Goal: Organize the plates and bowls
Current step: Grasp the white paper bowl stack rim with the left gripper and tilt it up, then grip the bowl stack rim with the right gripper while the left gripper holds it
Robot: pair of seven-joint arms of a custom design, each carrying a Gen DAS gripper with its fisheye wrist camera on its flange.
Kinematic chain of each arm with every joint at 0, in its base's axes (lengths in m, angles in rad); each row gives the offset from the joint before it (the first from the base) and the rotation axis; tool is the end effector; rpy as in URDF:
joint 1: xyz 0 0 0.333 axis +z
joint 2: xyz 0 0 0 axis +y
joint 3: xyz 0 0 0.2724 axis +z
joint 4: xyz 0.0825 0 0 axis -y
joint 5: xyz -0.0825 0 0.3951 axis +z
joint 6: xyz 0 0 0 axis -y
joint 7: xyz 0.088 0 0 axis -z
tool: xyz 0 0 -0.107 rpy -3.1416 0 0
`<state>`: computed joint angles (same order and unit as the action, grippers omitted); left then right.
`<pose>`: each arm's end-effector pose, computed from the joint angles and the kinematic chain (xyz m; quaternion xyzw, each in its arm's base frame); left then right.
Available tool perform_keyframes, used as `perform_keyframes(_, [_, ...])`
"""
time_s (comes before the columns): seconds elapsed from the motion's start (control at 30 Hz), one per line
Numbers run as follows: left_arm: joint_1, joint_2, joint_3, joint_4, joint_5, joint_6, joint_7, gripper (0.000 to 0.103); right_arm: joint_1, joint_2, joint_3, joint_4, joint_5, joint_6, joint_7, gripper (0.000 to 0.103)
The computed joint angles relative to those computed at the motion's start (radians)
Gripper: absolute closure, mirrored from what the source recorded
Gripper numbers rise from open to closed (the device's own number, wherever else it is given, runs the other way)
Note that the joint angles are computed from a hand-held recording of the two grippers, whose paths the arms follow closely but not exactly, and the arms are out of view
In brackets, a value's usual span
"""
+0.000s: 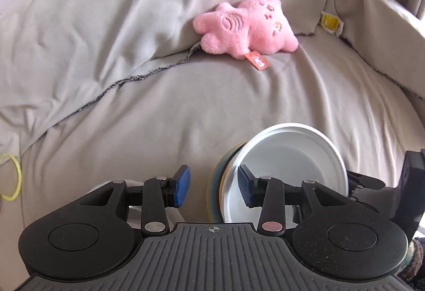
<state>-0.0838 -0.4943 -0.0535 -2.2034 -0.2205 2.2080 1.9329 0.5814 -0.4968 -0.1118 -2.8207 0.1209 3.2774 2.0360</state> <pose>0.4690 -0.0757 0.5876 -0.5280 0.8080 -0.2227 0.1369 0.3842 0.1830 0.4092 -0.5841 0.6706 -0.0978 0.4467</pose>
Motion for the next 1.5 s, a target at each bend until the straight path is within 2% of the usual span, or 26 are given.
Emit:
perform_keyframes(0.1, [0.002,0.089,-0.003,0.057,0.006,-0.048,0.003,0.055,0.06,-0.004,-0.056,-0.006,0.016,-0.009,0.016,0.039])
perform_keyframes(0.2, [0.007,0.131,-0.01,0.067,0.013,-0.073,0.016,0.06,0.077,-0.014,-0.06,-0.008,0.044,-0.03,0.036,0.039])
perform_keyframes(0.37, [0.017,0.178,-0.011,0.085,-0.003,-0.127,0.027,0.057,0.106,-0.028,-0.072,-0.012,0.064,-0.048,0.021,0.039])
perform_keyframes(0.5, [0.025,0.207,-0.006,0.123,-0.038,-0.185,0.042,0.062,0.118,-0.034,-0.082,-0.014,0.077,-0.046,0.004,0.038])
perform_keyframes(0.63, [0.023,0.219,-0.032,0.136,0.004,-0.226,0.065,0.049,0.15,-0.041,-0.116,-0.018,0.088,-0.037,-0.013,0.037])
perform_keyframes(0.73, [0.02,0.22,-0.042,0.14,0.025,-0.224,0.065,0.049,0.174,-0.043,-0.143,-0.02,0.095,-0.035,-0.023,0.037])
perform_keyframes(0.87, [0.021,0.242,-0.039,0.168,0.024,-0.257,0.063,0.049,0.231,-0.051,-0.209,-0.023,0.101,-0.019,-0.037,0.037])
perform_keyframes(1.07, [0.031,0.292,-0.043,0.222,0.02,-0.297,0.012,0.049,0.216,-0.051,-0.191,-0.023,0.104,-0.026,-0.034,0.037])
perform_keyframes(1.27, [0.032,0.315,-0.053,0.257,0.043,-0.327,-0.002,0.048,0.248,-0.052,-0.229,-0.028,0.098,-0.006,-0.041,0.036])
perform_keyframes(1.33, [0.028,0.328,-0.054,0.26,0.037,-0.34,0.009,0.034,0.261,-0.053,-0.244,-0.03,0.1,0.003,-0.051,0.036])
perform_keyframes(1.37, [0.027,0.315,-0.054,0.236,0.029,-0.316,0.023,0.033,0.235,-0.051,-0.218,-0.032,0.089,-0.001,-0.035,0.039])
perform_keyframes(1.4, [0.027,0.315,-0.048,0.231,0.007,-0.309,0.031,0.031,0.193,-0.051,-0.164,-0.037,0.119,0.003,-0.043,0.04])
perform_keyframes(1.43, [0.029,0.325,-0.046,0.241,-0.006,-0.319,0.019,0.03,0.164,-0.057,-0.145,-0.051,0.081,0.02,-0.013,0.04])
perform_keyframes(1.47, [0.033,0.332,-0.045,0.25,-0.012,-0.326,0.004,0.03,0.17,-0.063,-0.161,-0.058,0.065,0.028,-0.008,0.04])
perform_keyframes(1.5, [0.035,0.339,-0.044,0.259,-0.016,-0.333,-0.004,0.031,0.211,-0.076,-0.212,-0.064,0.064,0.033,-0.016,0.04])
